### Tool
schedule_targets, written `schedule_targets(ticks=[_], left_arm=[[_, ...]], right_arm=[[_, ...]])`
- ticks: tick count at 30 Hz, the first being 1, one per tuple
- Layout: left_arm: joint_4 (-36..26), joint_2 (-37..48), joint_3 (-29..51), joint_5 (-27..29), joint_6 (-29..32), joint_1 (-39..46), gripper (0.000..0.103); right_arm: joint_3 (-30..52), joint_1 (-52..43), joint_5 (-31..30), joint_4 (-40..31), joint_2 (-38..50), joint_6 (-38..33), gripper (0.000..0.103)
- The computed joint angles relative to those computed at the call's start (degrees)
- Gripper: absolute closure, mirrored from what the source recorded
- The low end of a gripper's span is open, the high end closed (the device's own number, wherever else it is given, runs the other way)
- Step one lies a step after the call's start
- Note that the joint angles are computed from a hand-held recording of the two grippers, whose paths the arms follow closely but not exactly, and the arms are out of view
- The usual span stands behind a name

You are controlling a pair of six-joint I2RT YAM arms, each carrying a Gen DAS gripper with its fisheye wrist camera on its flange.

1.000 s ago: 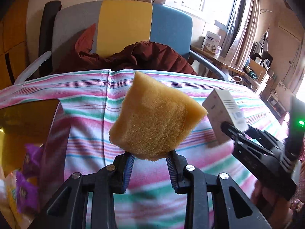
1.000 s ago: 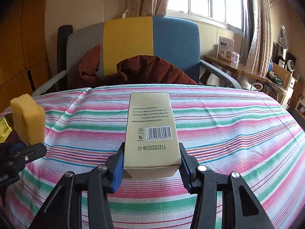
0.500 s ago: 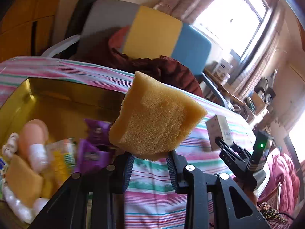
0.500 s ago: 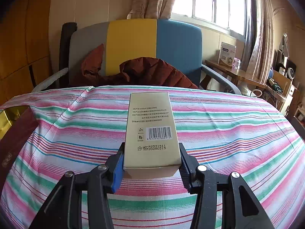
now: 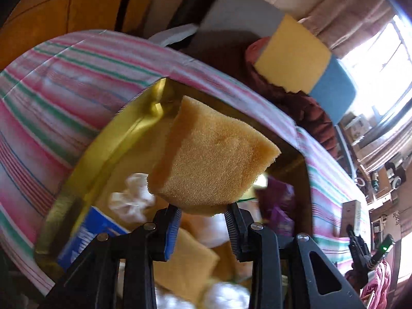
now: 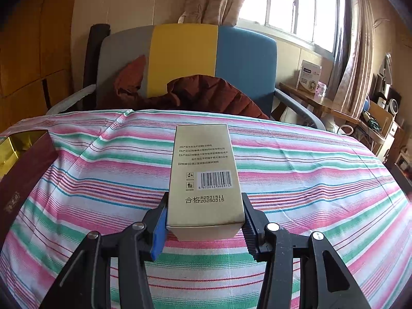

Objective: Organize objects
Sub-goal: 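Carry sponge into tray and release with left tool while right tool carries box, then lower the white box into the tray and open the right tool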

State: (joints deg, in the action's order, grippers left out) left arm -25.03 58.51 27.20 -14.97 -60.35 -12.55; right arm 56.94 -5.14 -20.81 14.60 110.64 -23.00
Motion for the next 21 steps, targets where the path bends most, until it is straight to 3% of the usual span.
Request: schedule_targets(ticks=[4,7,9,12,21], left_arm=[[0.20,-1.65,-2.93,8.00,3.86,9.64,0.070],[-0.50,-2.18,-3.67,9.70,4.96,12.36,0.064],[-2.07,-3.36,-3.65,8.18,4.25,11.47,0.054],[-2.89,-5.00,-4.08,6.54,3.73,9.39,0.049],[-8.98,-17.30,-7.30,-7.01,-6.35,-5.33,0.049]], right_arm=[[-0.62,0.62,0.07,-1.74,-1.54,-1.21,0.053],[-2.01,1.09,-1.49,-3.22,-4.11,-1.17,0.053],[-2.84,1.75,-2.86,-4.50,-6.13,-0.18,0.053],[-3.70,3.66,-4.93,-6.77,-9.56,0.93,0.053],[0.87,16.94,-11.35,-18.68,-16.49,-0.96,0.053]])
